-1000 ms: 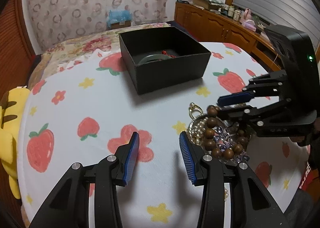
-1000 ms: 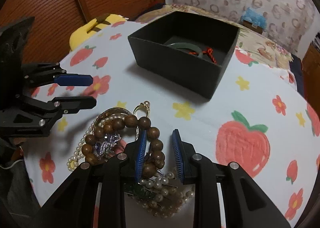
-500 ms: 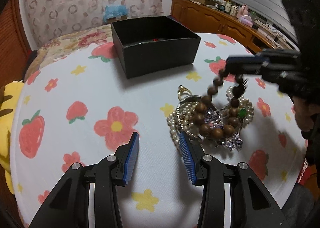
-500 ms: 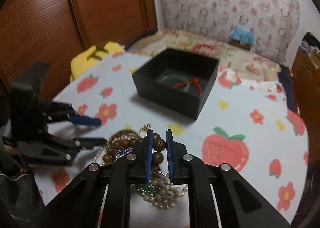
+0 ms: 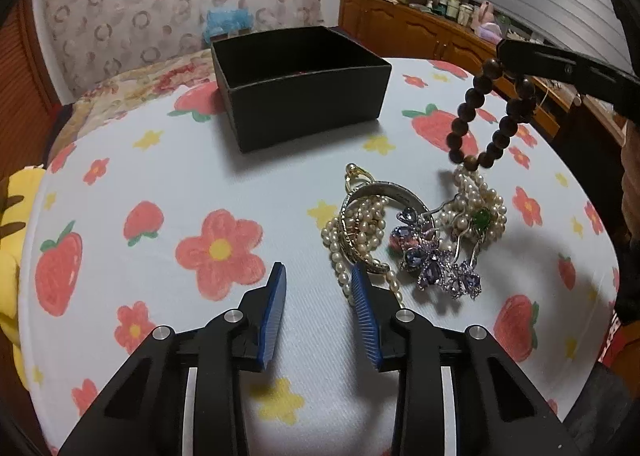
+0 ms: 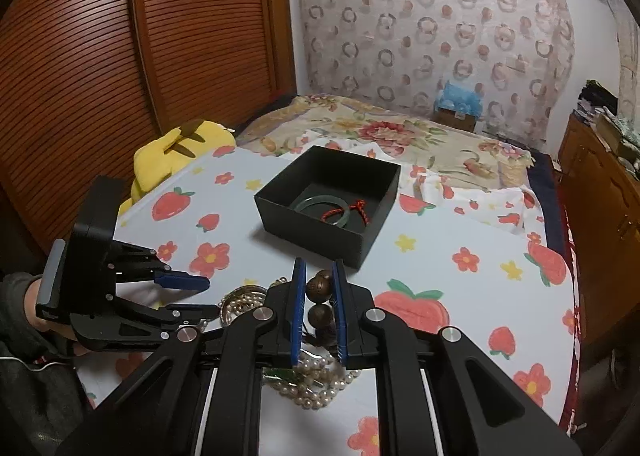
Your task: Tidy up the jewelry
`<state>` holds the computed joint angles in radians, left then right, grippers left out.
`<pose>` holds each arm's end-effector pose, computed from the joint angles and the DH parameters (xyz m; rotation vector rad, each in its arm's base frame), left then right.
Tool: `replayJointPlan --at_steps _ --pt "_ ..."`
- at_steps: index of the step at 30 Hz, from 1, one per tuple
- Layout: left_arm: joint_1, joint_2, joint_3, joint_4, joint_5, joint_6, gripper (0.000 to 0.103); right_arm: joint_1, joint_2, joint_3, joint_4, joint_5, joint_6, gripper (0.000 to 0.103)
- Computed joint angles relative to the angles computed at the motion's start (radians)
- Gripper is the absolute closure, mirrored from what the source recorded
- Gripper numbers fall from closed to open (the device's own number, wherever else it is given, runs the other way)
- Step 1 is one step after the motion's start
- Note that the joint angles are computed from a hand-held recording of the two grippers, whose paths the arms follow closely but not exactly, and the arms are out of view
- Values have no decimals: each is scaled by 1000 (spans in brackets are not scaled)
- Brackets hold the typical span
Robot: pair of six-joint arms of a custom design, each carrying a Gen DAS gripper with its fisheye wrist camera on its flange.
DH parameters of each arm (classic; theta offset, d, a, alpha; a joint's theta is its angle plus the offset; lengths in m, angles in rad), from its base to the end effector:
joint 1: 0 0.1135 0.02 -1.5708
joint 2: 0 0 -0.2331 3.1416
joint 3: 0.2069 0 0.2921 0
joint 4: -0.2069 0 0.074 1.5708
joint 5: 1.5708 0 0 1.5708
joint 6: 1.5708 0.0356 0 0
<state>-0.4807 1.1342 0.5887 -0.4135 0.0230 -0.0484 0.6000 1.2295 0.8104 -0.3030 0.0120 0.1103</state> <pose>0.2301 -0.1209 0.1380 0.5552 2.4853 -0.2386 0.2559 0.1746 0.1992 -0.5559 2.2507 0.3512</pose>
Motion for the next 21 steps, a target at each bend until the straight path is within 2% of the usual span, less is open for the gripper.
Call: replayJointPlan --at_steps 5,6,7,9,14,21 --pt "-21 26 18 5 -34 -7 73 2 -10 -18 -6 0 14 88" --pt "-25 30 20 6 -47 -6 79 7 -10 -20 -5 3 17 88" --pt "-29 37 24 9 -68 -4 91 8 -14 -24 -8 4 18 88" --pt "-15 41 29 6 -46 -1 99 9 -22 -28 -17 7 21 88" --pt "36 7 29 -9 -3 2 99 11 -46 -39 -30 17 26 88" --pt "88 -165 28 -61 33 -4 99 14 -52 -44 -24 24 34 88"
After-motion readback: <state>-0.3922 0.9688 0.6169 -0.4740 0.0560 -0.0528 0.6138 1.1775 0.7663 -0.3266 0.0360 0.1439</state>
